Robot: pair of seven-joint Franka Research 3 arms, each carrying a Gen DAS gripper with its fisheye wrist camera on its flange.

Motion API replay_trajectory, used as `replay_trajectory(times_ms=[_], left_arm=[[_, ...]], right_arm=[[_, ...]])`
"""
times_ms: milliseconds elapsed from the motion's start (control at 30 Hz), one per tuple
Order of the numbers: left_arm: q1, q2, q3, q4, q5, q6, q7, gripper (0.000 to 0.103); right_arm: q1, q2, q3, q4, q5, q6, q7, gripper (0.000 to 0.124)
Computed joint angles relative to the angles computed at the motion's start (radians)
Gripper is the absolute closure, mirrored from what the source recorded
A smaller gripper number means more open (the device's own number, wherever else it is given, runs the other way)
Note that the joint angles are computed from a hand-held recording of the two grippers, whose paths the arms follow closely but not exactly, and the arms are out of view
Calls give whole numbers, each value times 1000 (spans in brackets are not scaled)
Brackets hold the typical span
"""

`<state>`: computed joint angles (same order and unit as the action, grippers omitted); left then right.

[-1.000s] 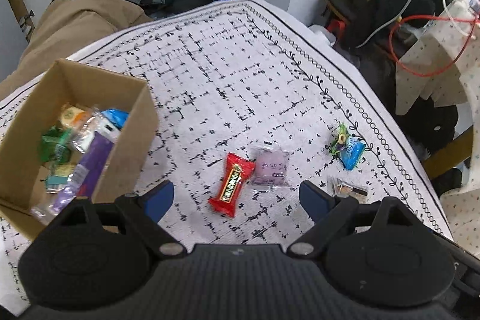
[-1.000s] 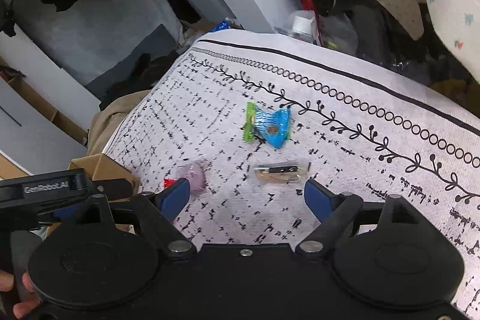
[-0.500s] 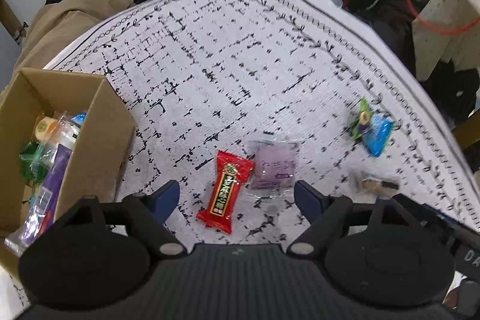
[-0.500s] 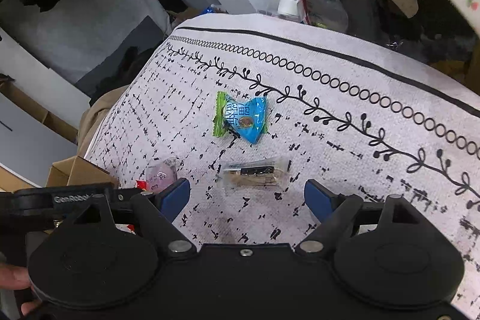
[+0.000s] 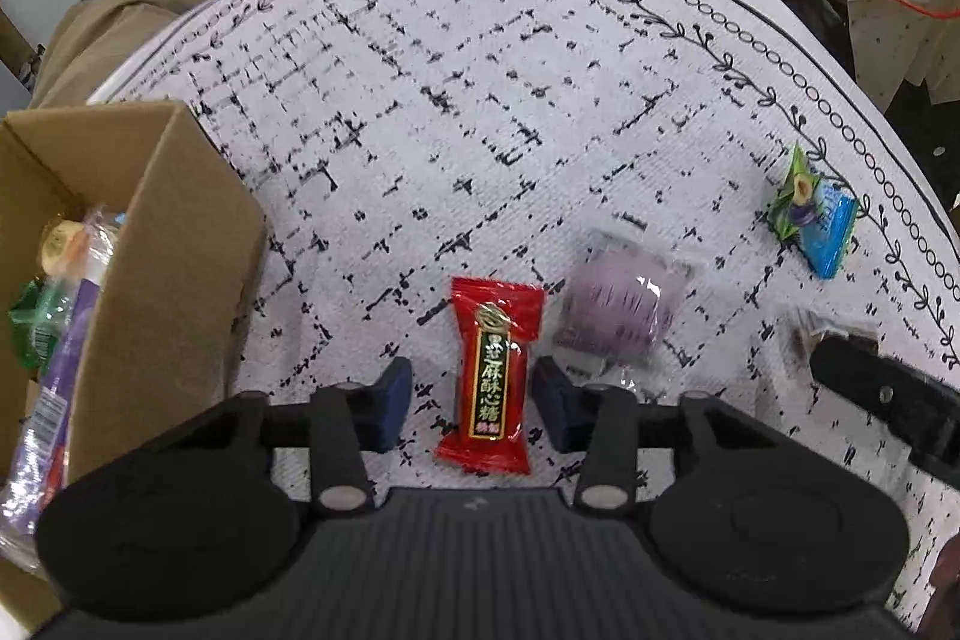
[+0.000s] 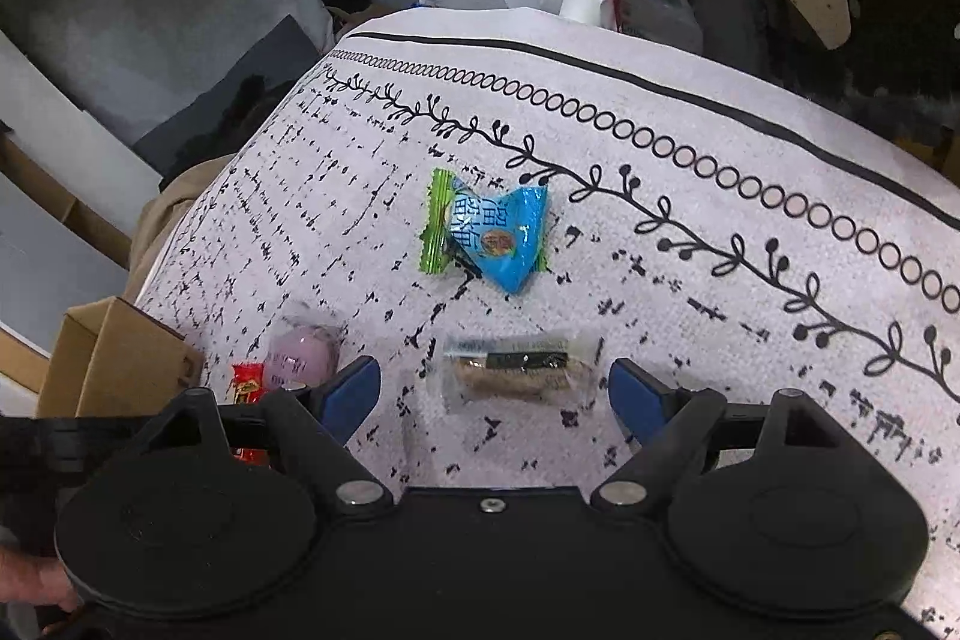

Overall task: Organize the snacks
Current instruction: 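Grasp red candy with left gripper while right gripper grasps clear snack packet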

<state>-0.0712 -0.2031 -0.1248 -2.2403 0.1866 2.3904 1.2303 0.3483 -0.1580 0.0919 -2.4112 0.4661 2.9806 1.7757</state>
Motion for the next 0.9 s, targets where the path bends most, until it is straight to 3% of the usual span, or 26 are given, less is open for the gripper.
replay_trajectory(times_ms=[100,233,367,900], left_arm=[[-7,-4,13,-6,-45,13,43,82],[-7,-10,17,-3,-75,8,59,84],[-4,-30,19,-6,-90,11,67,84],[16,-194,61,10,-114,-47,113,84]], right_arm=[[-51,9,46,1,-133,8,102,47],[-94,8,73,-1,-286,3,210,67],[-13,8,10,8,-157,2,101,73],[80,-52,4,38,16,68,-92,73]])
